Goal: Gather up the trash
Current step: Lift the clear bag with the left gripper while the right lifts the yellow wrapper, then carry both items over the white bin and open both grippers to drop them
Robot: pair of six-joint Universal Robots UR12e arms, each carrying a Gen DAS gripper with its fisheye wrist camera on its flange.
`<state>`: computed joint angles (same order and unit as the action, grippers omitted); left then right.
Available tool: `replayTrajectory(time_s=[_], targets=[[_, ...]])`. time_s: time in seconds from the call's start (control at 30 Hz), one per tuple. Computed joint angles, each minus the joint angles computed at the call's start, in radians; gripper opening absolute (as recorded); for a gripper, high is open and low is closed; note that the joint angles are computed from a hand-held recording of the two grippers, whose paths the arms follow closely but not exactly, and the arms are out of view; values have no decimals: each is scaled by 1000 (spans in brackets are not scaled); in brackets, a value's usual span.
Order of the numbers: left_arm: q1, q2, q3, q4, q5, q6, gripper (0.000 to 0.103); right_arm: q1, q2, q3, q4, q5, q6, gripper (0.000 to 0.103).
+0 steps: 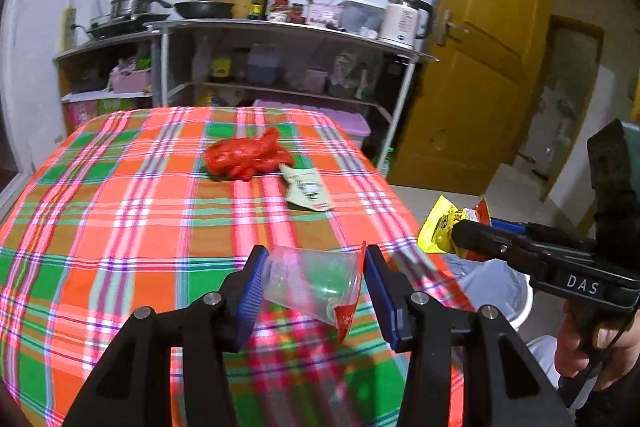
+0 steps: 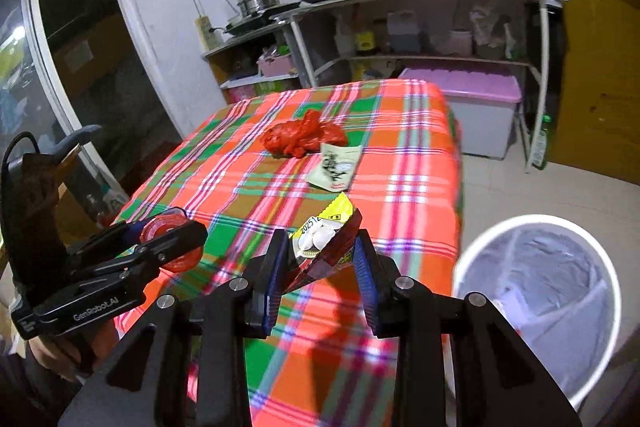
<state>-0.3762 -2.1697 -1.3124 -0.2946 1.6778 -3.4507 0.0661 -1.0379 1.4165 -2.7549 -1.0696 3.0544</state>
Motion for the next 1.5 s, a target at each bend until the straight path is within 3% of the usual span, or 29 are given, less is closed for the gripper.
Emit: replayTrajectory(time_s=[0.8,1.5], targets=[[-65,-109,189,-96,-92,106,49,-102,-65,131,-97,-69,118,34],[-91,-251,403,-251,-193,163,49,-152,-55,147,-62,-120,167,35]])
